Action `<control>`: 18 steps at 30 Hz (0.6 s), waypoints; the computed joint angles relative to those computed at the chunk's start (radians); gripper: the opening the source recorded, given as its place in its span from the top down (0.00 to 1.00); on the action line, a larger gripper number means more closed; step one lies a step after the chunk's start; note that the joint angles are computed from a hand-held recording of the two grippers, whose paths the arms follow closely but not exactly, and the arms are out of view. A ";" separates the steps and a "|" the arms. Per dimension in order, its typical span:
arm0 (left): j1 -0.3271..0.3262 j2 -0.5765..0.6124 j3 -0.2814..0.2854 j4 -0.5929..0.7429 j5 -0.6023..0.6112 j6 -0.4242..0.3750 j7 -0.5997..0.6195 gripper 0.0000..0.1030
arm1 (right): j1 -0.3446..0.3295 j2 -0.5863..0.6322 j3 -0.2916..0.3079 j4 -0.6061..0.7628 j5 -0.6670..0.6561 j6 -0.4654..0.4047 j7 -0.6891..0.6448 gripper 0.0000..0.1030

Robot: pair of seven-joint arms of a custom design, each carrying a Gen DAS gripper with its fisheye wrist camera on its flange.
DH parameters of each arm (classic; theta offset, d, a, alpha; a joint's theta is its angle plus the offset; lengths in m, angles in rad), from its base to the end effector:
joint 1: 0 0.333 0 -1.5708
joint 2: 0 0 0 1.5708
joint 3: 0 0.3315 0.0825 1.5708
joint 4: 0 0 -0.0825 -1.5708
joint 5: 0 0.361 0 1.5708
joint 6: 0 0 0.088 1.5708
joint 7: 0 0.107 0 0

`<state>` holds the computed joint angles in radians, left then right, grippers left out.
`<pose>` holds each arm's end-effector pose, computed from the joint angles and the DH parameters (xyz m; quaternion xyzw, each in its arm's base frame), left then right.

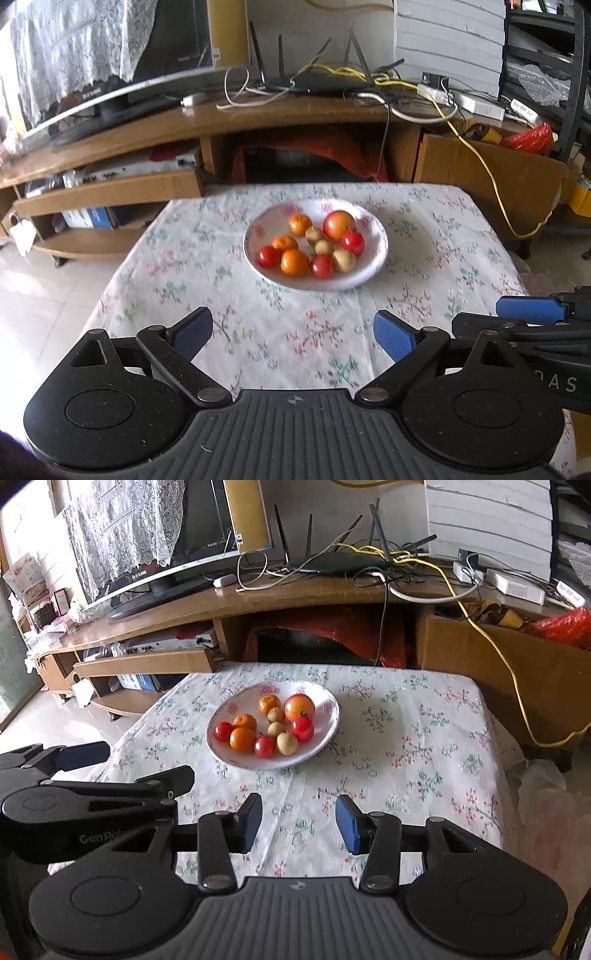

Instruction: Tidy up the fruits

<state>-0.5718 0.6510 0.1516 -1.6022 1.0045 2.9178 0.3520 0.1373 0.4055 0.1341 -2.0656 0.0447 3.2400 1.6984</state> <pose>0.6215 -0.3590 0.3300 -0.5859 0.7060 -0.2834 0.2792 0.6131 0.1575 0.3595 -0.6760 0.6332 -0.1839 0.3291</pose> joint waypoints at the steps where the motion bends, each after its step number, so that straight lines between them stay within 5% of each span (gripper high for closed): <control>1: -0.002 -0.004 -0.001 -0.007 -0.001 -0.004 0.002 0.07 | 0.005 -0.004 -0.006 -0.007 0.000 0.000 0.001 0.56; 11: 0.014 -0.039 -0.034 -0.076 -0.034 -0.007 0.038 0.09 | 0.052 -0.034 -0.045 -0.061 0.000 -0.018 0.007 0.56; 18: -0.003 -0.056 -0.022 -0.102 0.002 -0.018 0.005 0.09 | 0.033 -0.050 -0.019 -0.091 0.004 -0.017 0.004 0.56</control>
